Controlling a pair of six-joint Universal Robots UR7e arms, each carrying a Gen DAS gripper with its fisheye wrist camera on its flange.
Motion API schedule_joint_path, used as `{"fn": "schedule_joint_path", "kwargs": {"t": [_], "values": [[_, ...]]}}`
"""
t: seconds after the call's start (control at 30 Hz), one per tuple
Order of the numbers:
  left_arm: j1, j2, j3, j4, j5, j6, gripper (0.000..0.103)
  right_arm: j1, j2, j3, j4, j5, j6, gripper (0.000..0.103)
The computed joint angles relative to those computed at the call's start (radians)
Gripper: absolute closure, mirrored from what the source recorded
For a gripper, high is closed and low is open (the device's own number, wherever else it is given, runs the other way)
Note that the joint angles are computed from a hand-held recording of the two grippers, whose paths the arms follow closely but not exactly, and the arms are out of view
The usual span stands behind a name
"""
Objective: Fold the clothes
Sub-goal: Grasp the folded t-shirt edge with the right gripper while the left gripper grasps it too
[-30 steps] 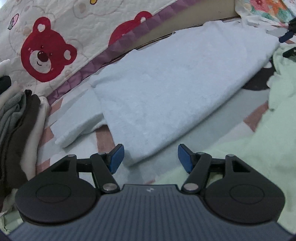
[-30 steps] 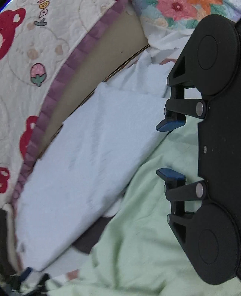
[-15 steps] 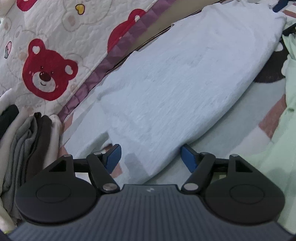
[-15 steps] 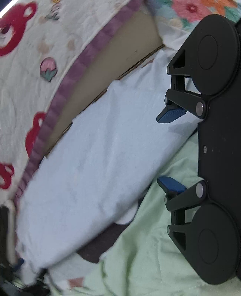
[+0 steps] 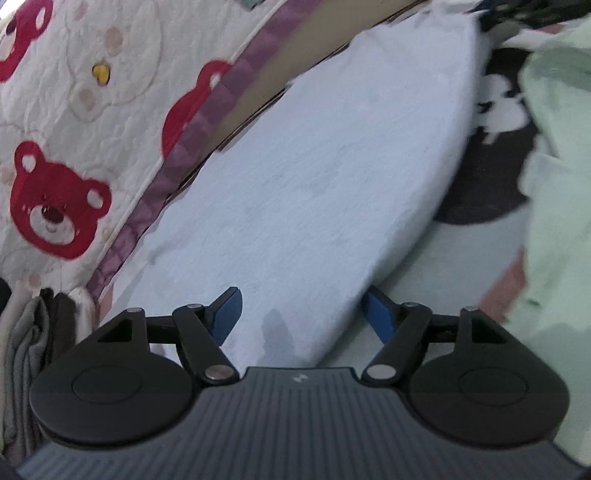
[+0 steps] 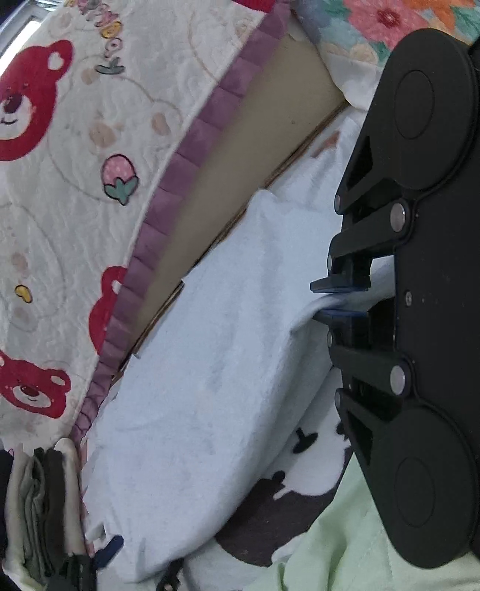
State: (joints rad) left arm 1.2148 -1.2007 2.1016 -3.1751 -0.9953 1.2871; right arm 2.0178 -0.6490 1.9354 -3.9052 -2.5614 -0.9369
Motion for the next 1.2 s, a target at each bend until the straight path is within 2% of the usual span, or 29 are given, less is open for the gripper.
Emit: {"fn": "schedule_joint_path", "kwargs": {"t": [0.07, 0.13, 0.2, 0.23, 0.27, 0.3, 0.33, 0.4, 0.43, 0.47, 0.5, 0.53, 0.57, 0.63, 0.67, 0.7, 0.77, 0.87, 0.93, 1.0, 1.03, 1.1, 1.13, 1.17, 1.2], "values": [[0.0, 0.024, -0.038, 0.018, 0.027, -0.045, 0.026, -0.006, -0.016, 0.015, 0.025, 0.003, 0.031, 0.096], [0.006, 0.03, -0.068, 0.061, 0.023, -0.081, 0.039, -0.012, -0.024, 0.029, 0.022, -0.008, 0.04, 0.096], [0.005, 0.021, -0.079, 0.114, 0.02, -0.106, 0.061, -0.017, -0.032, 0.05, 0.029, -0.03, 0.046, 0.095], [0.004, 0.013, -0.082, 0.145, 0.015, -0.119, 0.068, -0.016, -0.041, 0.069, 0.035, -0.038, 0.061, 0.095], [0.003, 0.006, -0.086, 0.176, 0.009, -0.132, 0.08, -0.017, -0.052, 0.088, 0.043, -0.04, 0.085, 0.091], [0.002, 0.003, -0.079, 0.175, 0.011, -0.128, 0.086, -0.02, -0.067, 0.11, 0.067, -0.041, 0.128, 0.088], [0.001, 0.001, -0.07, 0.169, 0.015, -0.121, 0.087, -0.022, -0.078, 0.128, 0.086, -0.041, 0.16, 0.086], [-0.001, -0.004, -0.053, 0.157, 0.021, -0.109, 0.09, -0.024, -0.084, 0.149, 0.091, -0.042, 0.168, 0.081], [0.003, -0.006, -0.047, 0.137, 0.011, -0.106, 0.09, -0.026, -0.076, 0.148, 0.071, -0.042, 0.144, 0.079], [0.007, -0.007, -0.041, 0.116, -0.002, -0.105, 0.089, -0.028, -0.069, 0.147, 0.051, -0.042, 0.12, 0.07], [0.018, -0.014, -0.034, 0.074, -0.045, -0.109, 0.087, -0.032, -0.056, 0.143, 0.012, -0.037, 0.088, 0.059], [0.027, -0.018, -0.037, 0.049, -0.076, -0.135, 0.086, -0.041, -0.037, 0.133, -0.057, -0.021, 0.043, 0.055], [0.028, -0.017, -0.045, 0.041, -0.074, -0.186, 0.086, -0.051, -0.026, 0.125, -0.104, 0.001, 0.016, 0.053], [0.034, -0.021, -0.06, 0.057, -0.083, -0.259, 0.086, -0.074, -0.022, 0.112, -0.132, 0.042, 0.033, 0.057], [0.037, -0.023, -0.068, 0.066, -0.088, -0.295, 0.086, -0.082, -0.03, 0.109, -0.113, 0.057, 0.079, 0.074], [0.037, -0.025, -0.067, 0.069, -0.085, -0.293, 0.086, -0.087, -0.038, 0.108, -0.092, 0.07, 0.124, 0.099], [0.036, -0.031, -0.061, 0.073, -0.078, -0.278, 0.086, -0.084, -0.037, 0.099, -0.104, 0.076, 0.156, 0.099], [0.033, -0.035, -0.044, 0.074, -0.043, -0.22, 0.082, -0.069, -0.03, 0.08, -0.165, 0.075, 0.135, 0.099], [0.03, -0.029, -0.03, 0.045, -0.005, -0.181, 0.072, -0.059, -0.027, 0.066, -0.205, 0.078, 0.112, 0.099], [0.028, 0.002, -0.017, -0.09, 0.033, -0.094, 0.051, -0.051, -0.024, 0.053, -0.235, 0.081, 0.092, 0.099], [0.031, 0.02, -0.019, -0.151, 0.04, -0.054, 0.047, -0.048, -0.022, 0.048, -0.242, 0.08, 0.089, 0.099], [0.042, 0.037, -0.046, -0.173, 0.048, -0.049, 0.047, -0.047, -0.016, 0.036, -0.256, 0.077, 0.078, 0.099], [0.046, 0.038, -0.061, -0.157, 0.052, -0.068, 0.049, -0.048, -0.014, 0.033, -0.255, 0.075, 0.075, 0.099], [0.051, 0.038, -0.077, -0.138, 0.056, -0.09, 0.066, -0.05, -0.014, 0.032, -0.251, 0.073, 0.077, 0.099], [0.055, 0.026, -0.089, -0.082, 0.048, -0.127, 0.097, -0.054, -0.016, 0.036, -0.244, 0.073, 0.091, 0.099]]}}
